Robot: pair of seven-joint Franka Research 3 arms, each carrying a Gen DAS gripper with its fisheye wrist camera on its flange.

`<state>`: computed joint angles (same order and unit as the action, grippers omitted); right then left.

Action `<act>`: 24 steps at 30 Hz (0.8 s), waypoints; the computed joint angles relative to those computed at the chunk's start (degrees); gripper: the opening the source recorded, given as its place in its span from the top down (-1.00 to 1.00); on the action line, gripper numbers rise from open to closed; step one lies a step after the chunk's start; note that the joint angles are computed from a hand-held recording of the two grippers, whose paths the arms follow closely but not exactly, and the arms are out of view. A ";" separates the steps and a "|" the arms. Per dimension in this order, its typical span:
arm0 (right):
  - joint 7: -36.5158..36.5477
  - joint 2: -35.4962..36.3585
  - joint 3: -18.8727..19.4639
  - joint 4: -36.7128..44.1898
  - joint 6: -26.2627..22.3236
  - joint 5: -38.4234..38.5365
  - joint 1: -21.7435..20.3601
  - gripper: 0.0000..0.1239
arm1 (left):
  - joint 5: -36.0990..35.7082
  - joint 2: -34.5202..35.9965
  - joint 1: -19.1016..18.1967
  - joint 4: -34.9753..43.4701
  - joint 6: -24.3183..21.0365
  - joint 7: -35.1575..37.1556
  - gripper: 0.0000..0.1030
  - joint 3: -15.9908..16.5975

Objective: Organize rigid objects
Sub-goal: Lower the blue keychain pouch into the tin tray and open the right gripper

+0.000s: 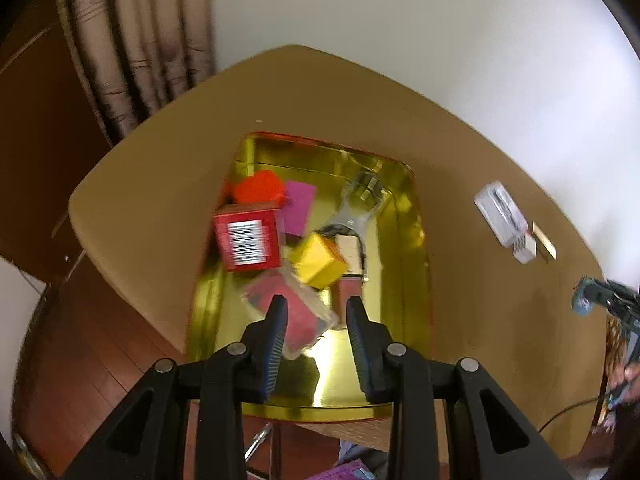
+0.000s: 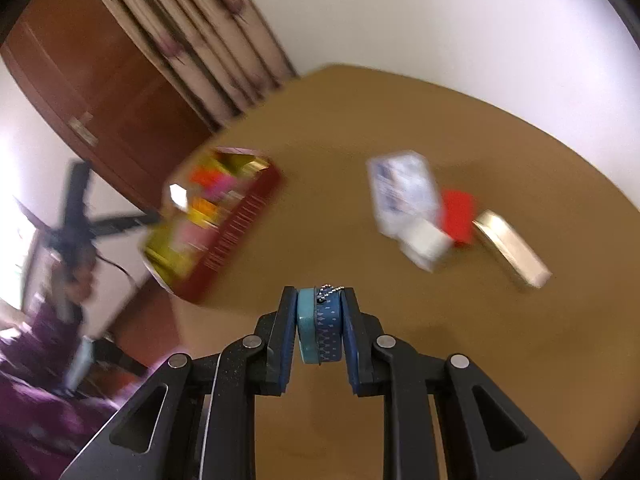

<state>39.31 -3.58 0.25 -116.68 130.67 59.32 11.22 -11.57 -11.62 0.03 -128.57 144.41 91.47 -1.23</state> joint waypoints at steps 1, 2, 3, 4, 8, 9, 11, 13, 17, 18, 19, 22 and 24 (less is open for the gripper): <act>-0.36 -0.05 0.88 0.72 0.40 2.06 0.98 0.68 | 1.01 -1.23 0.66 -1.38 1.38 -1.31 0.39 -0.07; -0.44 0.57 1.54 1.58 0.60 3.25 1.81 0.68 | 1.92 -2.17 1.06 -2.45 2.51 -2.50 0.37 -0.16; -0.42 1.70 2.13 3.19 -0.06 4.58 2.62 0.68 | 2.83 -3.68 1.61 -4.41 4.71 -3.91 0.36 -0.10; -0.07 3.72 3.21 5.59 0.29 5.71 3.76 0.68 | 3.67 -4.35 1.84 -5.42 6.00 -5.08 0.33 -0.07; 7.09 11.87 6.44 14.42 2.87 2.00 6.87 0.68 | 11.01 -7.51 4.42 -10.90 12.63 -12.63 0.28 -1.33; 10.03 14.64 7.17 17.26 3.94 0.08 7.73 0.68 | 13.05 -8.26 5.02 -12.48 14.51 -14.17 0.27 -1.60; 15.98 19.23 8.04 22.09 5.93 -5.29 9.25 0.68 | 15.35 -9.15 4.76 -14.04 16.23 -14.69 0.27 -1.05; 22.72 23.33 8.27 26.49 7.40 -11.44 10.86 0.68 | 20.71 -10.08 7.23 -16.20 19.18 -18.34 0.27 -3.12; 31.92 27.57 8.20 30.33 9.56 -21.33 12.69 0.65 | 23.52 -10.52 5.47 -18.02 22.30 -18.15 0.26 -1.36; 34.18 27.68 7.81 30.15 10.99 -24.04 13.48 0.64 | 22.16 -10.51 3.53 -18.23 22.68 -16.50 0.26 0.48; 35.09 27.68 8.08 29.78 12.30 -25.06 13.45 0.63 | 20.97 -10.53 2.12 -18.49 23.11 -15.03 0.26 1.94; 32.97 26.24 10.74 27.12 15.42 -21.15 10.77 0.40 | 18.96 -9.90 0.90 -18.27 23.03 -13.19 0.26 3.50; 28.37 22.86 12.78 21.73 21.42 -15.45 8.88 0.39 | 16.99 -9.54 0.01 -18.09 22.84 -12.03 0.26 4.42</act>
<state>67.69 19.29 13.03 -94.95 152.08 43.87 20.10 5.41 -21.16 0.04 -146.65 167.24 79.44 3.19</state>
